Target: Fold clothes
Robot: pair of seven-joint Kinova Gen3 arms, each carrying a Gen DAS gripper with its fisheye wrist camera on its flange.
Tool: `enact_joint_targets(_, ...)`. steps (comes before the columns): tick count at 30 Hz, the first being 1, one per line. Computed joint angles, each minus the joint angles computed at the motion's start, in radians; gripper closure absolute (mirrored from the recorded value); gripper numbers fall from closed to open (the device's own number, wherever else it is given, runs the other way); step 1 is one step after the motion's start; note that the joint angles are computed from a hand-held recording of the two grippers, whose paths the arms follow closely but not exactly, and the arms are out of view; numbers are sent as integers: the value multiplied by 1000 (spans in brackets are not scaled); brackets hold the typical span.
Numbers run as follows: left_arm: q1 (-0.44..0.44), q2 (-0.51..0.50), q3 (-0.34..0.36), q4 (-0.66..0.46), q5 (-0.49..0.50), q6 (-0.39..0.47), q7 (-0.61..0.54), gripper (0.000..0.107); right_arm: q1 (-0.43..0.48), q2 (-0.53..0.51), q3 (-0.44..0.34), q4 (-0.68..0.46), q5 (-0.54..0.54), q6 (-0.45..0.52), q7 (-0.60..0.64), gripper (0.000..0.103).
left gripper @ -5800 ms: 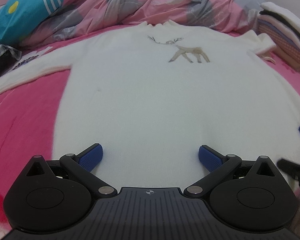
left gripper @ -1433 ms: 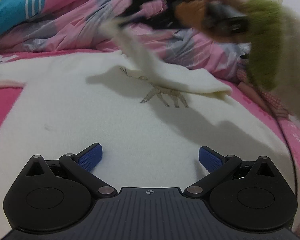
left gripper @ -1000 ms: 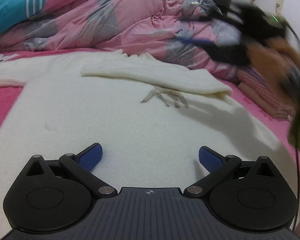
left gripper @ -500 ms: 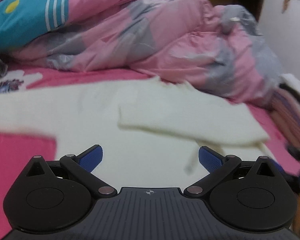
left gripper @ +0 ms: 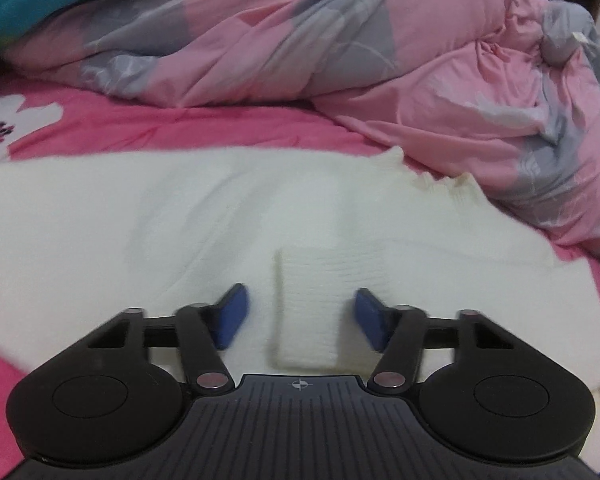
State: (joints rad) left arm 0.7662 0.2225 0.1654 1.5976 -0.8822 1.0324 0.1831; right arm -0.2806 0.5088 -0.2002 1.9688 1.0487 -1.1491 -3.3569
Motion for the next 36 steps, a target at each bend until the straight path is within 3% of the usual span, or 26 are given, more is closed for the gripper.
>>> enact_joint_targets(2, 59, 29, -45, -40, -2, 51, -46, 87, -1, -3, 0, -3, 0, 6, -4, 49)
enact_joint_targets(3, 93, 49, -70, -64, -13, 92, -57, 104, 0, -4, 1, 1, 1, 3, -1, 49)
enact_joint_targets(9, 128, 45, -15, -73, -153, 246, 68, 106, 6, -8, 1, 16, 2, -2, 12, 50)
enact_joint_targets(16, 142, 40, 5, -78, -214, 352, 115, 107, 15, -5, 1, 33, 3, -13, 29, 50)
enact_joint_targets(27, 101, 12, 27, -25, -192, 378, 188, 107, 15, -2, 0, 34, 2, -13, 34, 49)
enact_joint_targets(36, 89, 25, 35, -20, -188, 382, 129, 107, 15, 2, -1, 34, 1, -14, 39, 49)
